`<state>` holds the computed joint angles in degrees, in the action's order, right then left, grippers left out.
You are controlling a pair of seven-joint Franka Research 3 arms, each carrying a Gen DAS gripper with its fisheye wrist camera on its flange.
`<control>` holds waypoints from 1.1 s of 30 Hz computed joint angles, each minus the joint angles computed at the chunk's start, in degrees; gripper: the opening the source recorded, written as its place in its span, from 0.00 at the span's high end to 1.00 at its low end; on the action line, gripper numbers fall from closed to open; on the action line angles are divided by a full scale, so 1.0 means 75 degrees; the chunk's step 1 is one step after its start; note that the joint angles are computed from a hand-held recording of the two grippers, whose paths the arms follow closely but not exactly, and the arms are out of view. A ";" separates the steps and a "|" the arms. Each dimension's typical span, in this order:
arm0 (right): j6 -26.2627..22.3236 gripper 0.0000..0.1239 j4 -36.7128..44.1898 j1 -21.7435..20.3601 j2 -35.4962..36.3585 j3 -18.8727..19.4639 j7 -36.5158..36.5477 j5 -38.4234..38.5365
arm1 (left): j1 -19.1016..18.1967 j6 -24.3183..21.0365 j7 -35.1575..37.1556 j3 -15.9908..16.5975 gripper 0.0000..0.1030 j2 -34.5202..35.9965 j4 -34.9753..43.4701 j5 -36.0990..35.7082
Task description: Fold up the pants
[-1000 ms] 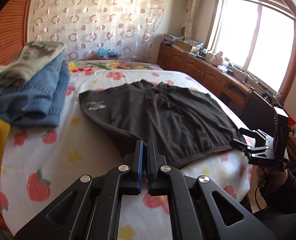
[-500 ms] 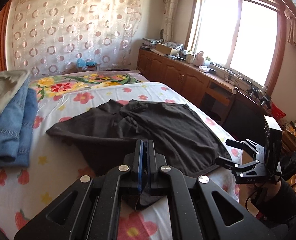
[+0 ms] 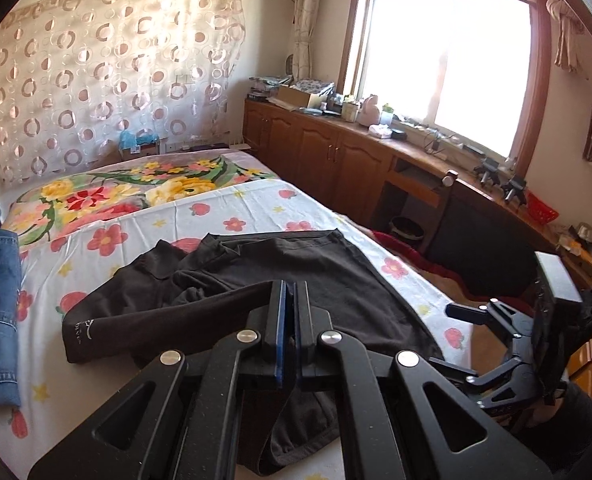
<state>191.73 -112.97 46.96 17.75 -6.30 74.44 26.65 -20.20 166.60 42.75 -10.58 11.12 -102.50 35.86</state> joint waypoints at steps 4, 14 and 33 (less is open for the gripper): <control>-0.0011 0.24 0.0046 -0.0165 0.0053 0.0150 0.0049 -0.0021 | -0.0179 -0.0431 -0.0419 0.0123 0.96 0.0080 0.0126 0.0316; -0.0161 0.24 0.0189 -0.0227 0.0156 0.0211 0.0228 -0.0255 | 0.0050 -0.0505 -0.1667 0.0147 0.35 -0.0625 -0.0729 0.1337; -0.0863 0.49 0.1399 -0.0534 0.0777 0.0608 0.0708 -0.1348 | 0.0888 -0.0492 -0.1670 -0.0213 0.19 -0.1351 -0.2517 0.0565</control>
<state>185.26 -102.48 42.96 23.57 -1.74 79.75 16.55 -13.54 162.91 30.22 -12.17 0.99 -121.38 40.10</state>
